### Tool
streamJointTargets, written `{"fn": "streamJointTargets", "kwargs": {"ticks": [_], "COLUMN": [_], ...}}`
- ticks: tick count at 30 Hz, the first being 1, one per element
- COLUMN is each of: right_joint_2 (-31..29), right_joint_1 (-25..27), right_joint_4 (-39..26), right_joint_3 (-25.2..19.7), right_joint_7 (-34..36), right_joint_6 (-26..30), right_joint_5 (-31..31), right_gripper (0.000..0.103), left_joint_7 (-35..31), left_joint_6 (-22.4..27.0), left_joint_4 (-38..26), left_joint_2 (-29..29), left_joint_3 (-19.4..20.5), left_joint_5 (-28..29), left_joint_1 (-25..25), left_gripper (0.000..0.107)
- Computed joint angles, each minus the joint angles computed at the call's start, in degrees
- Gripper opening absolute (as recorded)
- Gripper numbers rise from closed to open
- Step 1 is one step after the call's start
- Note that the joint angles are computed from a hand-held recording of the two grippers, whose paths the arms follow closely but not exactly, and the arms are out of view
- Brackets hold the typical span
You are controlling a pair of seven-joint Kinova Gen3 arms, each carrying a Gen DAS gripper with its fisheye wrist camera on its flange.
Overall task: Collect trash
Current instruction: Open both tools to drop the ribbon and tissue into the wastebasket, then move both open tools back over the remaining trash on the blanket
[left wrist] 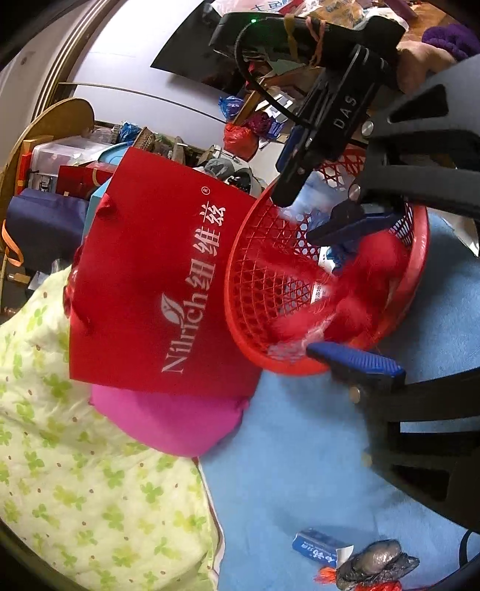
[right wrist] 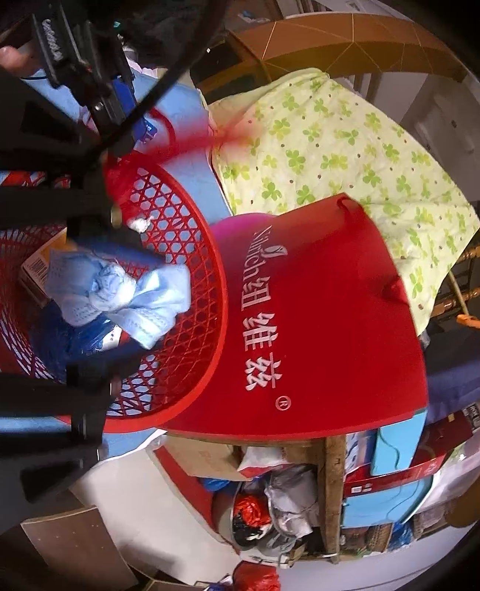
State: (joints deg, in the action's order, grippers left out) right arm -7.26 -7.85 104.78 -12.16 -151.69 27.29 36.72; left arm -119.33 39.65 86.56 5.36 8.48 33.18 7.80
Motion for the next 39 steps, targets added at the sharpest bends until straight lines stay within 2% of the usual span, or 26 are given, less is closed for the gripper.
{"fn": "streamJointTargets", "kwargs": {"ticks": [3, 6, 10, 12, 16, 19, 22, 29, 33, 35, 39], "right_joint_2": [-0.4, -0.1, 0.2, 0.8, 2.3, 3.5, 5.0, 10.4, 15.0, 17.6, 22.4], "right_joint_1": [0.6, 0.0, -0.1, -1.6, -5.2, -8.2, -11.2, -19.3, -24.2, -26.1, -28.1], "right_joint_4": [0.6, 0.2, 0.0, -0.7, -2.4, -3.8, -5.6, -11.5, -16.2, -19.3, -25.2], "right_joint_3": [-1.3, -1.6, -4.9, -5.0, -6.0, -5.5, -4.8, -3.1, -2.3, -1.9, -0.8], "right_joint_7": [-2.2, -3.5, -10.7, -12.2, -16.2, -17.7, -18.1, -14.7, -9.4, -5.1, 1.9], "right_joint_6": [-0.8, -0.7, 0.9, 2.2, 6.2, 7.1, 7.7, 10.5, 13.4, 14.8, 16.0], "right_joint_5": [2.8, 4.3, 12.7, 15.0, 21.3, 23.8, 24.7, 24.8, 24.4, 22.5, 17.3], "right_gripper": [0.070, 0.070, 0.070, 0.070, 0.070, 0.070, 0.070, 0.070, 0.074, 0.074, 0.074], "left_joint_7": [0.0, 0.9, 2.4, 4.2, 5.3, 4.6, 6.5, 14.8, 13.7, 11.5, 9.5], "left_joint_6": [-1.0, -1.6, -5.3, -6.7, -5.5, -5.5, -6.0, -8.2, -8.3, -8.1, -9.7], "left_joint_4": [0.5, 0.6, 2.8, 3.8, 4.6, 6.8, 8.8, 12.0, 12.6, 13.1, 14.4], "left_joint_2": [-0.8, -1.7, -4.5, -5.8, -7.3, -8.7, -9.9, -11.2, -11.1, -10.9, -10.4], "left_joint_3": [-0.3, -0.9, -1.9, -2.8, -5.3, -7.3, -8.7, -10.5, -13.1, -14.6, -15.2], "left_joint_5": [-0.5, -1.0, -4.3, -6.4, -6.0, -3.5, -4.8, -14.2, -13.1, -10.4, -9.2], "left_joint_1": [0.0, -0.3, -0.2, -0.4, -2.0, -3.5, -5.1, -9.5, -11.1, -11.8, -13.4], "left_gripper": [0.057, 0.065, 0.077, 0.079, 0.082, 0.082, 0.082, 0.082, 0.082, 0.082, 0.082]}}
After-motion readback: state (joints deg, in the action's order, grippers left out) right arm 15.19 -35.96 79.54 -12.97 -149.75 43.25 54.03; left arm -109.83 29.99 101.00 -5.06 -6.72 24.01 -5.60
